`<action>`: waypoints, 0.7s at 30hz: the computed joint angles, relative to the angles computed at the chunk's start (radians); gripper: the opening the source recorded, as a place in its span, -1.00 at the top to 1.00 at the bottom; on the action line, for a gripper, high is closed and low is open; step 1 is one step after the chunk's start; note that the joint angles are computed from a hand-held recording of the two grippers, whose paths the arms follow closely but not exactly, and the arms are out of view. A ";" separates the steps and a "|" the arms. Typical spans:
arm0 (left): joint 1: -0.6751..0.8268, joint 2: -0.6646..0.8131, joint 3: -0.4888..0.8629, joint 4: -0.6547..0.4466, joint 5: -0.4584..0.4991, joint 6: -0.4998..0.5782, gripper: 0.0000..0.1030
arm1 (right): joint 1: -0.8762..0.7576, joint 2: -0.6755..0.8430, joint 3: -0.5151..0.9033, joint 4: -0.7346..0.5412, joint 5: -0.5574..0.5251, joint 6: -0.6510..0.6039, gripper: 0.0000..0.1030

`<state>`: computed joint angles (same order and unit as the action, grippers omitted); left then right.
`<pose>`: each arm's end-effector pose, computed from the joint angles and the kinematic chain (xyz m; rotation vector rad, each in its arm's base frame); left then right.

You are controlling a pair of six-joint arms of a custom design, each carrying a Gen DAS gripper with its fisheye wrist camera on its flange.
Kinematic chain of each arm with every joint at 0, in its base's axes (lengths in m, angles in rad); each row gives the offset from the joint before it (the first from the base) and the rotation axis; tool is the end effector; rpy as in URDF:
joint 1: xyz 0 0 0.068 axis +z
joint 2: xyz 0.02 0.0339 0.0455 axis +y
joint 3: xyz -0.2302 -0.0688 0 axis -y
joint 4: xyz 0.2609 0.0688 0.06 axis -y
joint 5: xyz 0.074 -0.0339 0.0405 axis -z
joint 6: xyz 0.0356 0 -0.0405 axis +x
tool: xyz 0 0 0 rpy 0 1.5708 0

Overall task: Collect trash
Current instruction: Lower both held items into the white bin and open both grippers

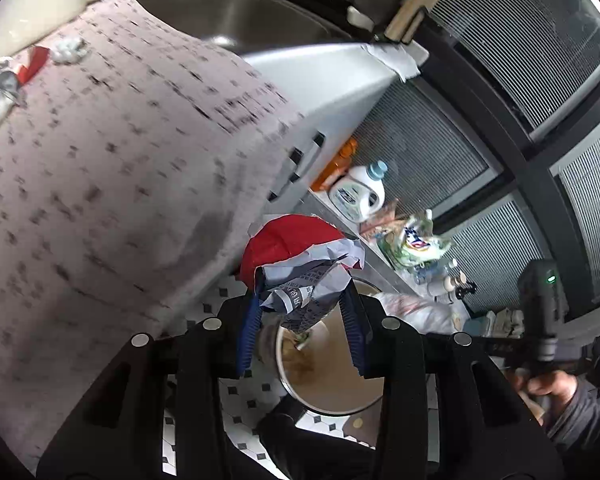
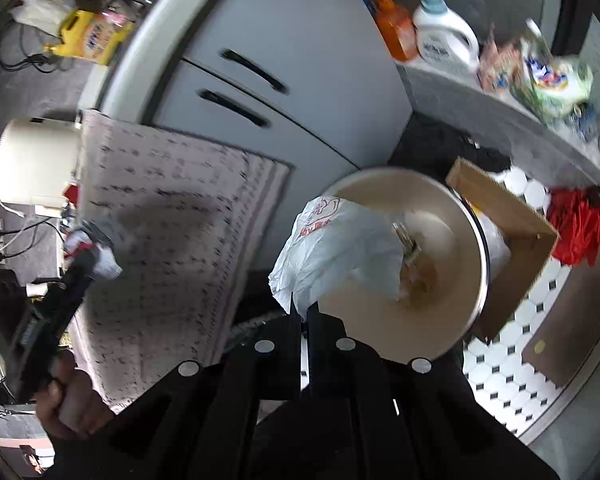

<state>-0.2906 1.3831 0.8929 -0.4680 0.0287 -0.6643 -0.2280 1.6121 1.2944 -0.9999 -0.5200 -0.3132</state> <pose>0.2857 -0.0865 0.1801 -0.4678 2.5377 -0.4079 0.3180 -0.0556 0.2175 -0.2064 2.6941 0.6004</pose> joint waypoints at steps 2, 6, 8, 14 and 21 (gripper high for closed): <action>-0.036 0.029 0.011 0.013 -0.013 -0.025 0.27 | -0.022 0.042 0.000 0.005 0.013 -0.024 0.93; -0.104 0.074 0.031 0.020 -0.042 -0.073 0.27 | -0.043 0.113 0.012 0.021 0.061 -0.041 0.79; -0.126 0.080 0.029 0.018 -0.053 -0.094 0.27 | -0.057 0.146 0.031 0.013 0.082 -0.042 0.06; -0.173 0.111 0.017 0.016 -0.076 -0.159 0.27 | -0.129 0.138 0.064 0.004 0.065 -0.090 -0.41; -0.223 0.263 0.102 0.061 -0.049 -0.188 0.26 | -0.213 0.122 0.167 -0.077 0.017 -0.158 -0.44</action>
<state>-0.5135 1.6464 0.9953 -0.4070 -0.0206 -0.8518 -0.4415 1.7336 1.4618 -1.0765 -0.5026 -0.4708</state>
